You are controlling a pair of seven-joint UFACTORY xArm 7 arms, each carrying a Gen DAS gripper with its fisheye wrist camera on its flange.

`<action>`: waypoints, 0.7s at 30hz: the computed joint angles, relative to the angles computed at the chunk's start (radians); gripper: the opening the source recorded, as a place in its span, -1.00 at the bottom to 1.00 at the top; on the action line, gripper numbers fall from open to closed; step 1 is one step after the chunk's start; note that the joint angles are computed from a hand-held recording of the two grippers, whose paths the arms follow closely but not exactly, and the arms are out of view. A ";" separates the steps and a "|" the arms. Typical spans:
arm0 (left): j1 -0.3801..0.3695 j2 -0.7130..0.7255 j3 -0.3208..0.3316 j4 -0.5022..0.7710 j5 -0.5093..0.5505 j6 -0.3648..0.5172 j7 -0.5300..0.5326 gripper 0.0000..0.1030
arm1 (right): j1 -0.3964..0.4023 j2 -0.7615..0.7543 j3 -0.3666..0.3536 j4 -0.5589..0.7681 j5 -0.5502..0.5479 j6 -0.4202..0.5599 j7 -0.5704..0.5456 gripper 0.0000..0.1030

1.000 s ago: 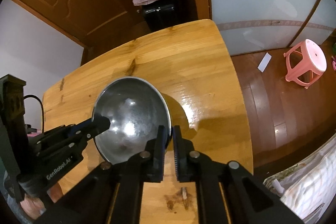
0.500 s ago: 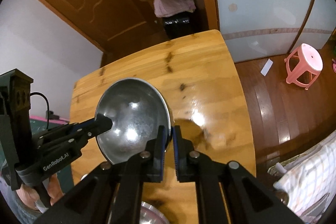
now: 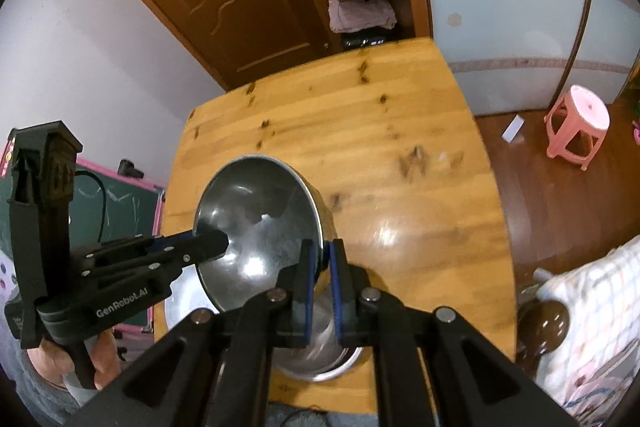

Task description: Organize plates and bowls

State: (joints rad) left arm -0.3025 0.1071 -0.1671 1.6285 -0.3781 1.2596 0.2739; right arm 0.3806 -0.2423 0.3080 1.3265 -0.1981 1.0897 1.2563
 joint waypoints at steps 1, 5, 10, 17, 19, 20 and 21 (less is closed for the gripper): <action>0.003 -0.022 0.002 -0.041 -0.005 -0.011 0.009 -0.84 | 0.007 -0.007 0.011 -0.023 0.002 -0.010 0.020 -0.86; 0.010 -0.110 0.015 -0.235 -0.025 -0.070 0.039 -0.84 | 0.034 -0.014 0.038 -0.103 0.013 -0.055 0.082 -0.86; 0.023 -0.119 0.032 -0.346 -0.044 -0.079 0.001 -0.84 | 0.066 -0.020 0.031 -0.232 0.085 -0.191 0.124 -0.86; 0.017 -0.126 0.024 -0.400 -0.035 -0.125 0.002 -0.84 | 0.081 0.000 0.035 -0.267 0.074 -0.218 0.155 -0.86; 0.009 -0.123 0.018 -0.398 -0.020 -0.143 0.001 -0.83 | 0.083 0.007 0.034 -0.265 0.066 -0.208 0.155 -0.86; 0.006 -0.122 0.016 -0.399 -0.015 -0.150 0.001 -0.83 | 0.084 0.010 0.032 -0.262 0.064 -0.205 0.154 -0.86; 0.003 -0.122 0.015 -0.401 -0.010 -0.153 0.005 -0.83 | 0.085 0.011 0.030 -0.265 0.066 -0.205 0.153 -0.86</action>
